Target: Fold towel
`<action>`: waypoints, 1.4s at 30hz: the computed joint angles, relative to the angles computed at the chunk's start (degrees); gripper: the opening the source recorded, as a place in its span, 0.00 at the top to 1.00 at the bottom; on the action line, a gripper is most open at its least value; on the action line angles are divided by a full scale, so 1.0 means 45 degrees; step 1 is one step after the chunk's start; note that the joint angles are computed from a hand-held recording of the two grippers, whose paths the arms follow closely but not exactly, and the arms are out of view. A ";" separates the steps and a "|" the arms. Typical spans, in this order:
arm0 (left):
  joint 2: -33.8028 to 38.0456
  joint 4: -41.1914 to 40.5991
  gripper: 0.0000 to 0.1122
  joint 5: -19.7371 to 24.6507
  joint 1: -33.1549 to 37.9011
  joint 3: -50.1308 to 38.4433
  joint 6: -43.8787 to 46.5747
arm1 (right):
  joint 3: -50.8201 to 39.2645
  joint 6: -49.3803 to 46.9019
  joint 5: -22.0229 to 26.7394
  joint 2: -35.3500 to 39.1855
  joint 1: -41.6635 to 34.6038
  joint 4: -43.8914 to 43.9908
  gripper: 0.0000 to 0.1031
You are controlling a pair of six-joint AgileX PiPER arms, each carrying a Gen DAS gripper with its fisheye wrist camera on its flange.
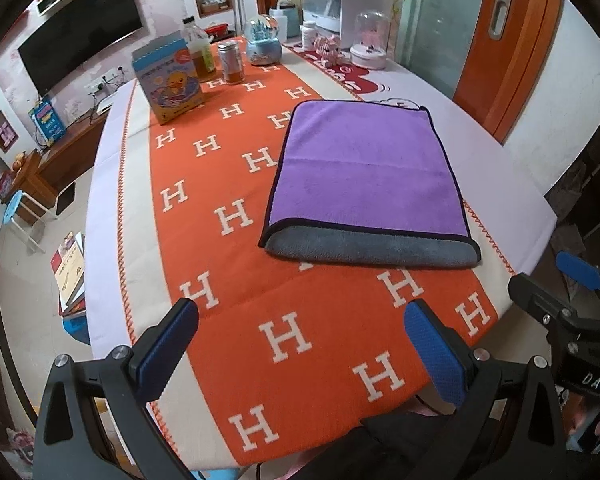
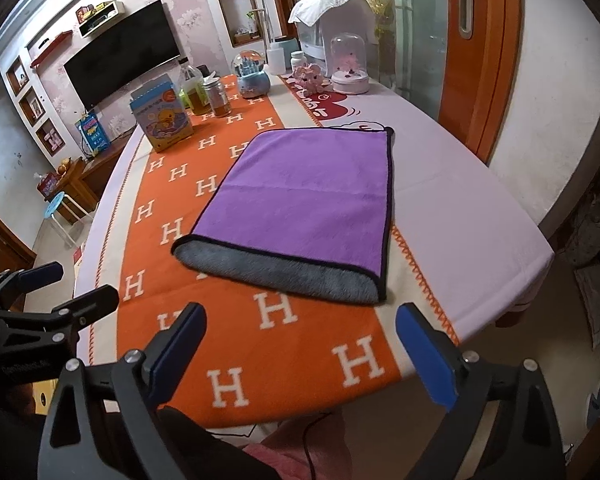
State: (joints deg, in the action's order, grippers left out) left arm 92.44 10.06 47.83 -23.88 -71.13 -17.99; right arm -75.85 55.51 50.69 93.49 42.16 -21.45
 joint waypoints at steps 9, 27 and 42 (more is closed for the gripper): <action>0.3256 -0.0324 0.09 0.0830 0.0532 -0.3039 0.1354 | -0.0423 -0.3478 -0.1055 0.1428 -0.2044 0.1729 0.12; 0.9289 -0.1513 0.09 0.2976 0.1805 -0.9441 0.4055 | -0.1550 -0.9085 -0.1353 0.4579 -0.4179 0.5337 0.27; 1.0607 -0.2246 0.35 0.4251 0.1922 -1.0859 0.4647 | -0.1471 -0.9888 -0.1527 0.4950 -0.4702 0.6299 0.55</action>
State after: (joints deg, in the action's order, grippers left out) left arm 140.17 -0.05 66.96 -15.23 -119.99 2.92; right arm -82.47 11.01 43.82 115.76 21.00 6.89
